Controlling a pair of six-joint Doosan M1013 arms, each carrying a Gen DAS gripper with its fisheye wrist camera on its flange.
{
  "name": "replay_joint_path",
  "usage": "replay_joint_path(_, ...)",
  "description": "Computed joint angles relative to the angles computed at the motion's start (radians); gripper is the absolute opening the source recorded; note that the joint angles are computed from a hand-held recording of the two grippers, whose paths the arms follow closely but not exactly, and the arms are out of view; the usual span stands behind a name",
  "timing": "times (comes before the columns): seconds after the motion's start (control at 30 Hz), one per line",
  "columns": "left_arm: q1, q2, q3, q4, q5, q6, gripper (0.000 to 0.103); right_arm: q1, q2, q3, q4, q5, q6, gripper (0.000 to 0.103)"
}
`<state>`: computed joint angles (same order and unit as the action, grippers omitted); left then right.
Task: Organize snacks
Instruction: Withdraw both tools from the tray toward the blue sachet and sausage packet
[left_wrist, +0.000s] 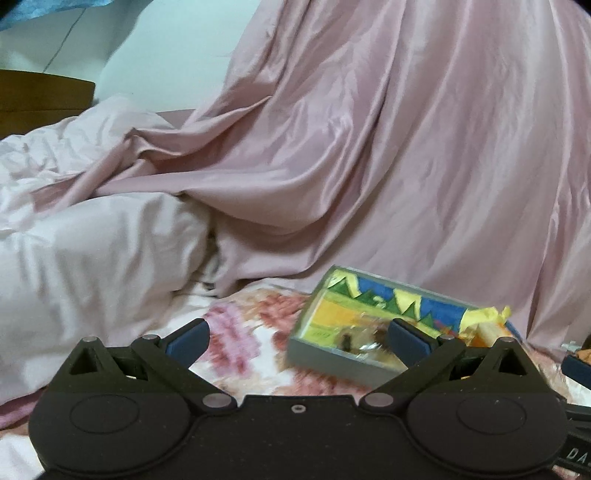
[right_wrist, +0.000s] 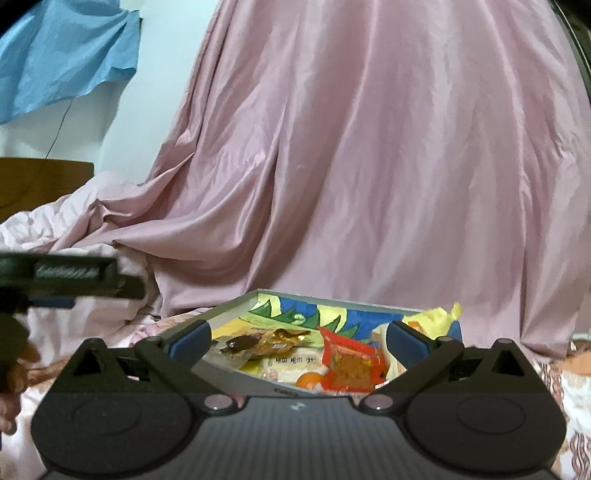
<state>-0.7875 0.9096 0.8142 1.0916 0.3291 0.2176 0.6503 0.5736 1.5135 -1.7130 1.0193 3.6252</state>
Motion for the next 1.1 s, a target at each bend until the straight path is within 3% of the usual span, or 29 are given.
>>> replay_joint_path(0.2,0.007,-0.083,0.162,0.13,-0.002,-0.15,0.102,0.039,-0.012,0.009,0.104,-0.007,-0.01,0.103)
replay_joint_path(0.37,0.013,-0.137,0.273,0.174,-0.005,-0.202,0.102,0.076,-0.017,0.013,0.161,-0.005,-0.028,0.103)
replay_joint_path(0.57,0.013,-0.173,0.362,0.223,0.012,-0.238,0.102,0.1,-0.018,0.005,0.266,-0.064,-0.087,0.103)
replay_joint_path(1.1,0.022,-0.157,0.363,0.003,0.027,0.023,0.102,0.093,0.008,-0.037,0.417,-0.146,-0.243,0.103)
